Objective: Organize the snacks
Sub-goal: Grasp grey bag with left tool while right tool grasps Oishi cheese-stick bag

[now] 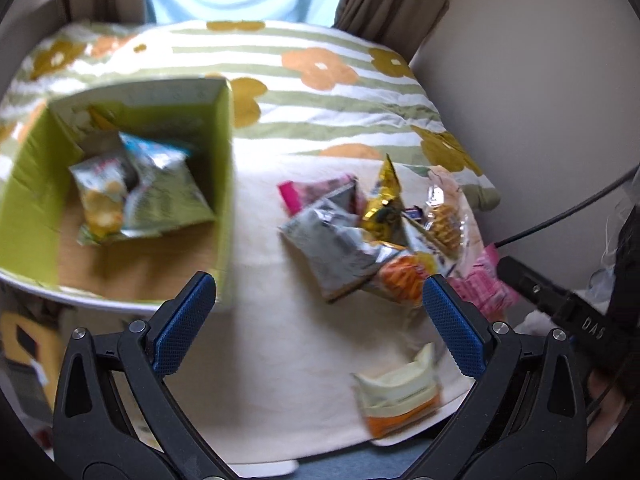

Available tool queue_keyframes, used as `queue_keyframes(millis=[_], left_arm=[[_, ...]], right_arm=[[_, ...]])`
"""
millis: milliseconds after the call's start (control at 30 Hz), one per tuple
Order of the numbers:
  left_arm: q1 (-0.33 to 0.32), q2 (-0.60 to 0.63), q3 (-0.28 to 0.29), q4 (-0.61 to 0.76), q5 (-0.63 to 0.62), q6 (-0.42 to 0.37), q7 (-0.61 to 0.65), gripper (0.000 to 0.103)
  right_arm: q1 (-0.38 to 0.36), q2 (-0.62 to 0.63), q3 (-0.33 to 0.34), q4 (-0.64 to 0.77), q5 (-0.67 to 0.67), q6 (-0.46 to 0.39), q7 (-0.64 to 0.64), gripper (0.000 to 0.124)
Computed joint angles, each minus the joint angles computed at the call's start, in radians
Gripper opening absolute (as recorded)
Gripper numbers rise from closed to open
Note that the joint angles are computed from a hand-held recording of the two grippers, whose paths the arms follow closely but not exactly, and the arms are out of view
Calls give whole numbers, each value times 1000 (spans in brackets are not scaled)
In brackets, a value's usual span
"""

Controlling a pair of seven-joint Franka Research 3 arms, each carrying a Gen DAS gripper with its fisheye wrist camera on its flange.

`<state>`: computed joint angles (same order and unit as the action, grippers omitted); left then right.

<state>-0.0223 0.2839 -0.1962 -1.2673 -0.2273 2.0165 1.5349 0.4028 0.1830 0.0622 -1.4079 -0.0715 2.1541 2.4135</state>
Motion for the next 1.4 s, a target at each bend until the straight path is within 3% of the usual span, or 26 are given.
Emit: queue_keyframes(millis=[267,700,767,933,1033,1400], left_arm=[[-28,127,-28,56,-66,-22,-222,102],[-34,368,-54,297,-49,-106,-331,102],[-29,400,-61,335,-55,-125,-342,94],[-30,474,-75,439,-58,-176,-347,86],[-49,551,-73,567,-36,-249,-350,69],[-69,566,-68,609,0,-271,-288,57]], right_arm=[[-58,-3,4,-105,182,64,-114,99],[-69,77,-4,-85,277,61,-74,99],[-67,98,-7,-61,275,47,-63,99],[-64,137,-11,-22,281,36,-34,99],[-64,155,-12,-7,288,30,-18,99],[-67,155,-11,-35,314,46,17,88]])
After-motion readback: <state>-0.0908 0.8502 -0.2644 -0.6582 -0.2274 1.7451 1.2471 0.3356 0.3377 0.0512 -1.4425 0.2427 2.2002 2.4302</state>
